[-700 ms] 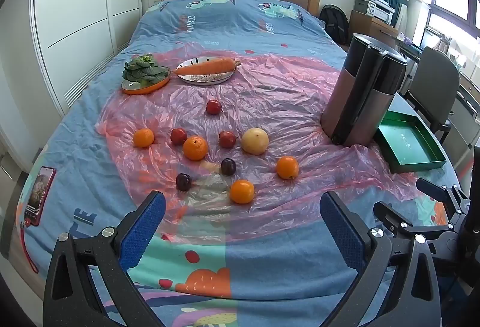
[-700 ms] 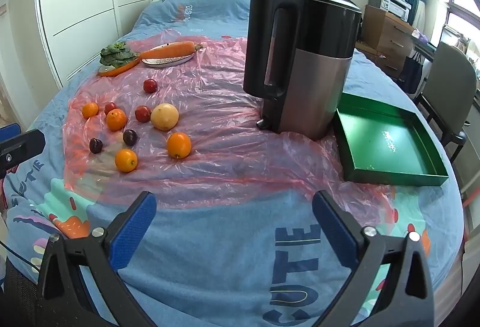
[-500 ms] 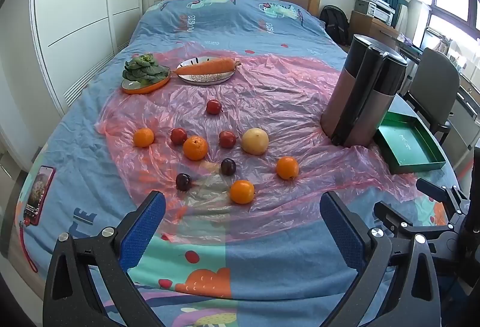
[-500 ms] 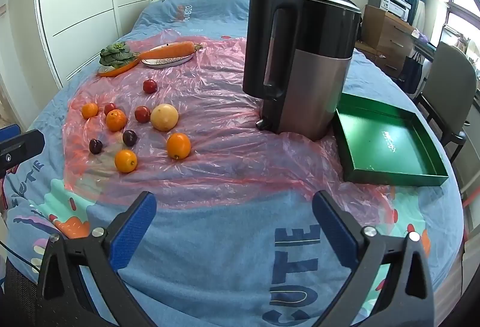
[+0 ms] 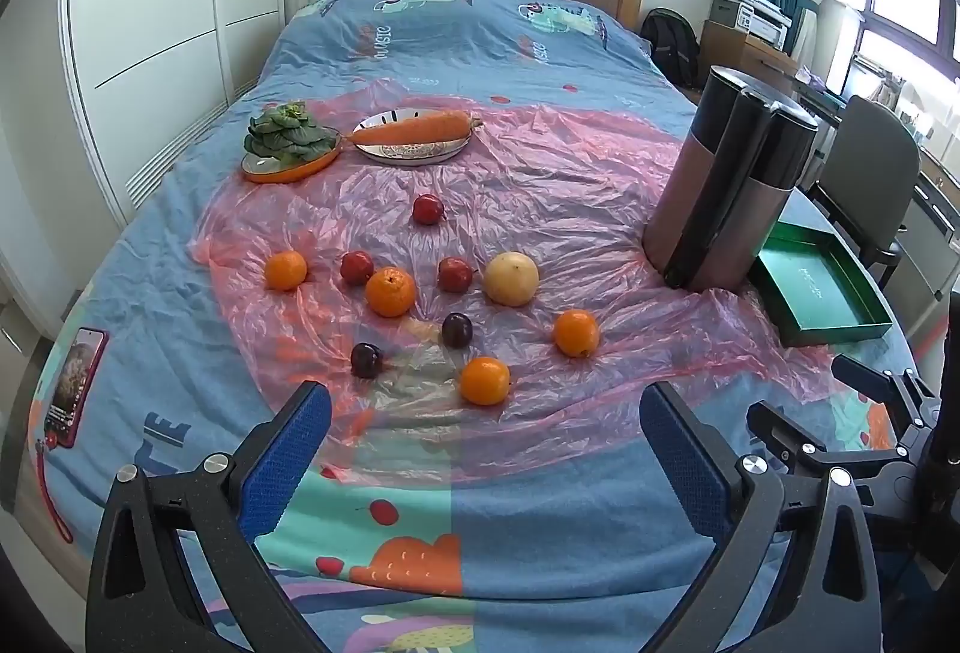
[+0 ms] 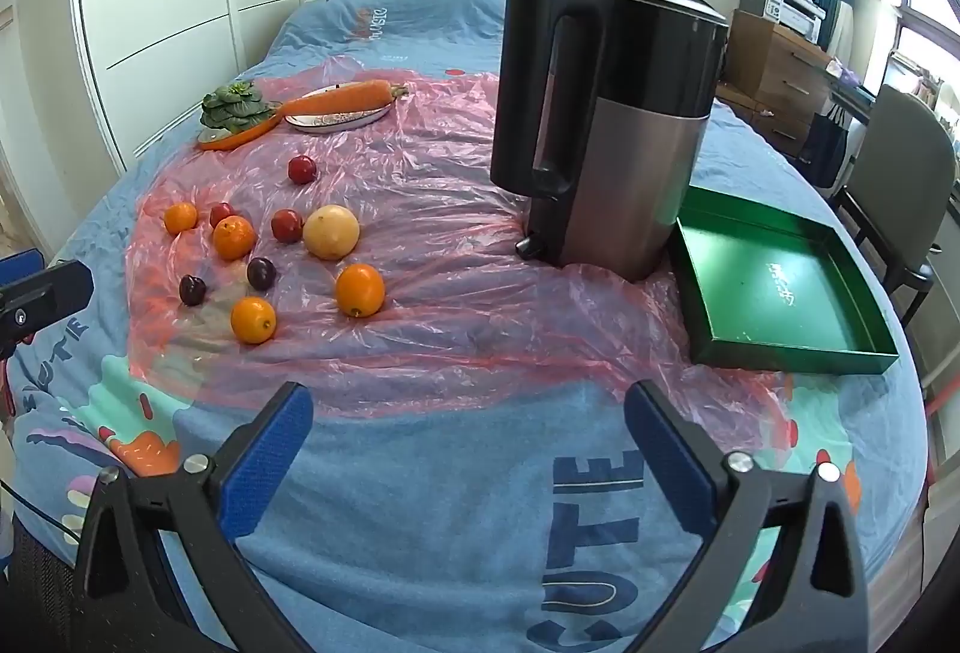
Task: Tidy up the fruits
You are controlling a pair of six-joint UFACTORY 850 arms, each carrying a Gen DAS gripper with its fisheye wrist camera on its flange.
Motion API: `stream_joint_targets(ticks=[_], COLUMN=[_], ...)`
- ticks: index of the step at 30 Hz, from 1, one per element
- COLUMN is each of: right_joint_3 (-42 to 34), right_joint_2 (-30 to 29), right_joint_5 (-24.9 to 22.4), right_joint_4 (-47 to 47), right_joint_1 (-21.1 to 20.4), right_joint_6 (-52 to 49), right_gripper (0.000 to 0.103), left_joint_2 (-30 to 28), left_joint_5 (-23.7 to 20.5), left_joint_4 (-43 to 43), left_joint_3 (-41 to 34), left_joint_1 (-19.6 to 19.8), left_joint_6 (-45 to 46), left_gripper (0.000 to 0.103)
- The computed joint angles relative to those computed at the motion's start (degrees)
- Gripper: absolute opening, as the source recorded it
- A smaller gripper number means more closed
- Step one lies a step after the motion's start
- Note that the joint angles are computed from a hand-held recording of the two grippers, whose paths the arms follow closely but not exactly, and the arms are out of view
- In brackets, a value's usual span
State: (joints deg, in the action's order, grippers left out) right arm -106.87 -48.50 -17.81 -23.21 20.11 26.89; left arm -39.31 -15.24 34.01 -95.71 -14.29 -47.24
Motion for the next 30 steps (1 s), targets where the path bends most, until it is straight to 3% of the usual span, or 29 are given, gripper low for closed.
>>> stream_joint_targets(ticks=[30], right_joint_3=[-0.15], right_joint_2=[-0.54], right_joint_5=[0.01], right_joint_4=[0.95], right_joint_1=[-0.02], right_joint_6=[-0.85], right_gripper=[0.103], left_joint_2=[-0.8], left_joint_5=[-0.22], left_joint_4=[-2.8], left_joint_3=[-0.59], left_joint_1=[0.32], left_joint_6=[2.18], left_gripper=[0.101])
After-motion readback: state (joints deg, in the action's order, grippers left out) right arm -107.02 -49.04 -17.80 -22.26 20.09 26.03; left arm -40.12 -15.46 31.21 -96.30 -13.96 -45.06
